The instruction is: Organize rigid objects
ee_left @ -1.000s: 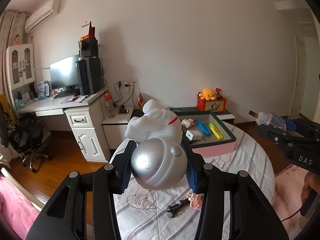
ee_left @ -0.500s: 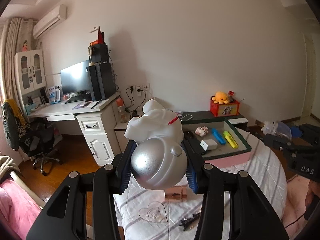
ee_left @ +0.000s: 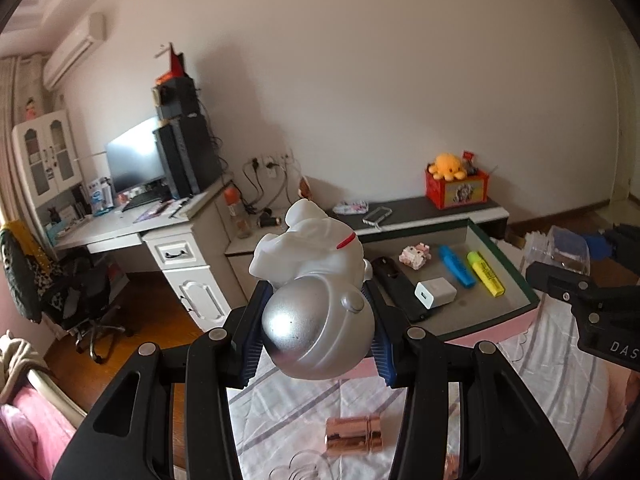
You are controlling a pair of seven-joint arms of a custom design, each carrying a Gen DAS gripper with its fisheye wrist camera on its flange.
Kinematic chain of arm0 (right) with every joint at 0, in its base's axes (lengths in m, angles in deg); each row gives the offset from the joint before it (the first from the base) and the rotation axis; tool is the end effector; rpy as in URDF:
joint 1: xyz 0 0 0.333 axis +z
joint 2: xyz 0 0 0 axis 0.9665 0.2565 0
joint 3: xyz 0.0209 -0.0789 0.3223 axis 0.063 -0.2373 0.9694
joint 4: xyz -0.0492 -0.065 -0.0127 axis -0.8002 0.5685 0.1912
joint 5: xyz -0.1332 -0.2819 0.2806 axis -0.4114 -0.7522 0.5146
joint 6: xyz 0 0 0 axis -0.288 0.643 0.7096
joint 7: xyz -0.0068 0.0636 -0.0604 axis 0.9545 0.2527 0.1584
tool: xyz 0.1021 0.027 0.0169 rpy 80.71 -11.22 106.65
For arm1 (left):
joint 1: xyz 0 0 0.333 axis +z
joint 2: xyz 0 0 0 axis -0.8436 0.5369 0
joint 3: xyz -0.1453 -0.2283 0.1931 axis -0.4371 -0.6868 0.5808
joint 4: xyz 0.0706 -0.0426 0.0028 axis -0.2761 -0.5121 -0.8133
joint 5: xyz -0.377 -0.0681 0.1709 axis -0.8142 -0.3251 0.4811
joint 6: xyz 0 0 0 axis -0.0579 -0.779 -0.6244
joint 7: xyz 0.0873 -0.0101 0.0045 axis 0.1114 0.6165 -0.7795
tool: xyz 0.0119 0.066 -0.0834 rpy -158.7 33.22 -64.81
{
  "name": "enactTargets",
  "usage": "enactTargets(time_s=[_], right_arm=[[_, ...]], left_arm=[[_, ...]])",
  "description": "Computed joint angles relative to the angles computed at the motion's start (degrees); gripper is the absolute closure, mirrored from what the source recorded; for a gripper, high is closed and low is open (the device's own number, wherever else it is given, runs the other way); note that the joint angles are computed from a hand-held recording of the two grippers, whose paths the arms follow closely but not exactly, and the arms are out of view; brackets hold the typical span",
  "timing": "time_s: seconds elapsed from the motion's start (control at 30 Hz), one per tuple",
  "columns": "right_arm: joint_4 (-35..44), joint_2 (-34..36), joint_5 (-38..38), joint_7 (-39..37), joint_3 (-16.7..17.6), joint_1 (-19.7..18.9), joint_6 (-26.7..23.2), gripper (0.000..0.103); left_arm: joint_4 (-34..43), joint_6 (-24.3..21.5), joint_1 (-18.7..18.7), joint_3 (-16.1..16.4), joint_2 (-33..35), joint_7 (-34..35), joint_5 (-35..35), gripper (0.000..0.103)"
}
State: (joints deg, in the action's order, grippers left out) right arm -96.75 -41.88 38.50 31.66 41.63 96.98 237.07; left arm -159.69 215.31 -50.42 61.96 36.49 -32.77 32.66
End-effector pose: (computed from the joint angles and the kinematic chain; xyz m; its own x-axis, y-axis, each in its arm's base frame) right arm 0.4479 0.0956 0.5592 0.2937 -0.9552 0.0353 -0.4910 -0.1824 -0.8519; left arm 0.4762 -0.2367 0.5700 -0.1168 -0.9757 -0.1853 -0.4470 0.2182 -0.8675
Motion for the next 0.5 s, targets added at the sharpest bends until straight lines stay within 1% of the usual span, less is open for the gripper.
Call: enactTargets(time_s=[0.1,0.27,0.37,0.43,0.5], right_arm=[[2.47,3.12,0.73,-1.36,-1.53,1.23,-0.57,0.050],[6.86,8.47,4.91,-5.98,-4.49,3.90,-2.33,0.050],[8.78,11.24,8.32,-9.09,-5.07,4.26,-3.42,0.050],[9.81,12.76,10.90,-11.30,-5.36,4.35,-4.22,0.050],[10.75,14.37,13.82,-13.74,-5.60,4.38,-5.39,0.050]], left_arm=[[4.02,-2.21,-1.25,0.07,5.35,1.56,0.37,0.057],[10.01,-5.25,-5.80,2.44,13.99,5.57,-0.94,0.057],[13.09,-7.12,-8.37,4.17,18.14,9.39,-3.29,0.057],[15.33,-9.02,-10.00,5.30,20.91,10.58,-3.65,0.057],[16.48,-9.94,-11.38,6.52,22.51,12.18,-5.02,0.057]])
